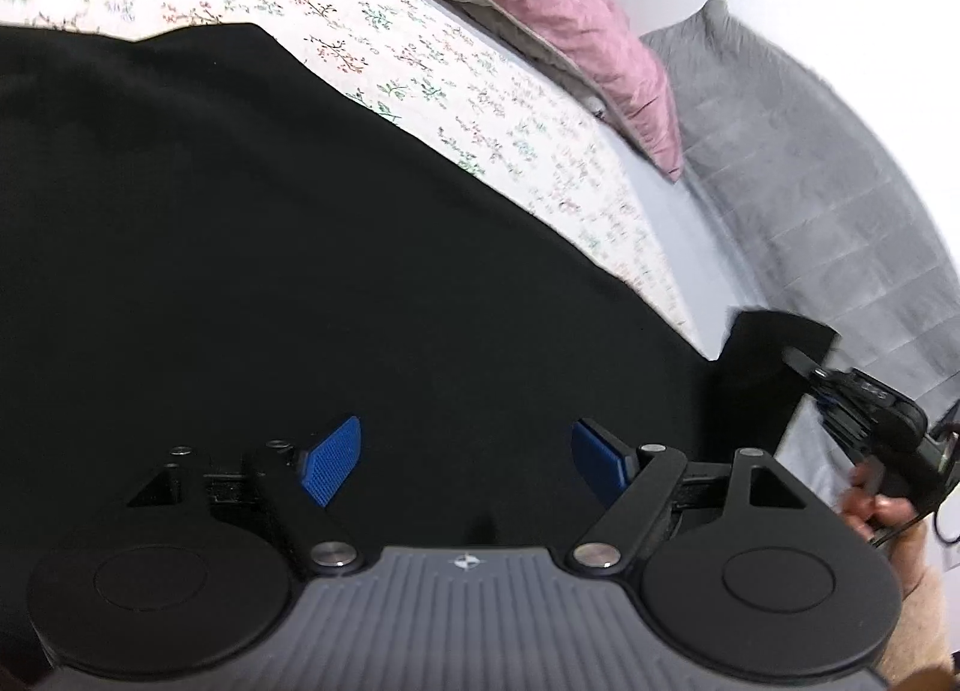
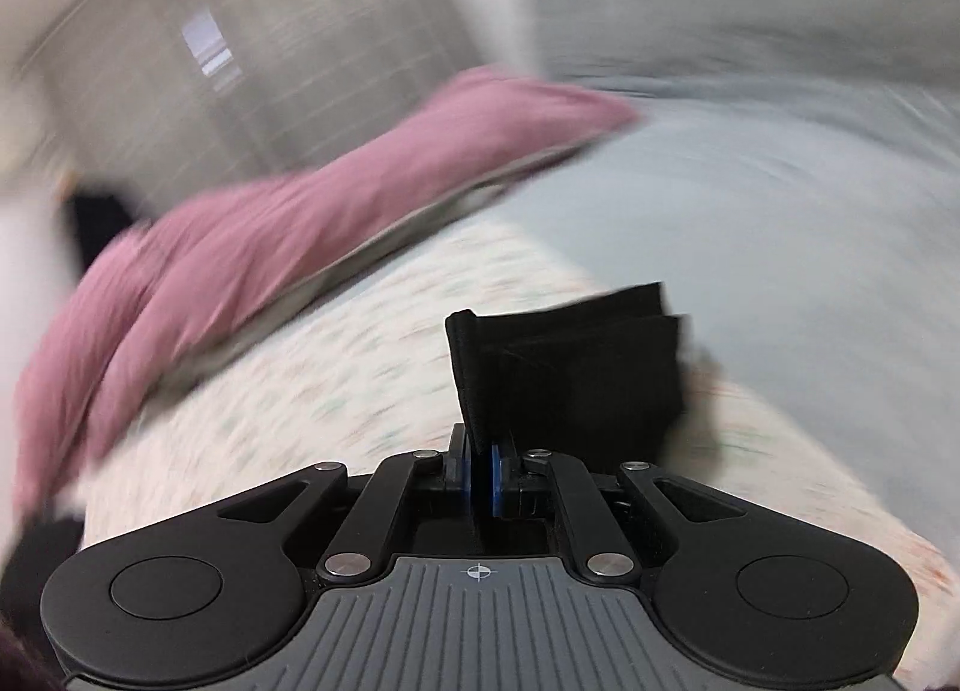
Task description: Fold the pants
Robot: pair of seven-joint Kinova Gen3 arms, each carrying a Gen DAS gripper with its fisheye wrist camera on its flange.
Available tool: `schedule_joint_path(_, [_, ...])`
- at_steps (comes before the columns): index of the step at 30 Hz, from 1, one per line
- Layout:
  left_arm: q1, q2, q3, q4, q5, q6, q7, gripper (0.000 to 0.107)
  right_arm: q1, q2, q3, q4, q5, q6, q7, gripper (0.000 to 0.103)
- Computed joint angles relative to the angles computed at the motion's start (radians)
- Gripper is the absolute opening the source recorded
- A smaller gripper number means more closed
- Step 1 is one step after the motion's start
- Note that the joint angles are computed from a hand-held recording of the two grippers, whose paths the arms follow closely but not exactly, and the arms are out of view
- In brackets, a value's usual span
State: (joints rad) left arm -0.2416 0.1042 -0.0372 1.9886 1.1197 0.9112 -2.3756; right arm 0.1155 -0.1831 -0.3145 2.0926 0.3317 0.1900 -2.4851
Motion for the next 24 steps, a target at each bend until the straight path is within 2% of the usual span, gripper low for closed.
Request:
schedule_joint_path(3, [-0.023, 0.013, -0.008, 0.016, 0.065, 0.047, -0.053, 0.096, -0.002, 0.064, -0.13, -0.068, 0.043, 0.014, 0.097, 0.007])
schedule_joint_path(8, [-0.103, 0.08, -0.034, 0.061, 0.202, 0.193, -0.115, 0.094, -0.014, 0.169, -0.354, -0.191, -0.013, 0.128, 0.3, 0.006])
schedule_joint_path(12, [-0.156, 0.125, -0.047, 0.085, 0.246, 0.273, -0.128, 0.09, 0.021, 0.221, -0.538, -0.187, -0.065, 0.141, 0.463, 0.006])
schedule_joint_path(14, [-0.168, 0.127, -0.05, 0.094, 0.245, 0.285, -0.134, 0.087, 0.017, 0.245, -0.583, -0.178, -0.125, 0.137, 0.544, 0.006])
schedule_joint_path(16, [-0.176, 0.128, -0.05, 0.098, 0.244, 0.297, -0.14, 0.086, -0.033, 0.253, -0.563, -0.163, -0.206, 0.138, 0.626, 0.006])
schedule_joint_path(19, [-0.159, 0.118, -0.044, 0.081, 0.226, 0.264, -0.122, 0.082, -0.154, 0.245, -0.437, -0.149, -0.328, 0.17, 0.748, 0.012])
schedule_joint_path(22, [-0.143, 0.109, -0.036, 0.065, 0.212, 0.237, -0.123, 0.08, -0.185, 0.24, -0.359, -0.172, -0.45, 0.206, 0.868, 0.013])
schedule_joint_path(24, [-0.15, 0.121, -0.036, 0.06, 0.214, 0.244, -0.141, 0.079, -0.237, 0.202, -0.267, -0.169, -0.532, 0.216, 0.932, 0.014])
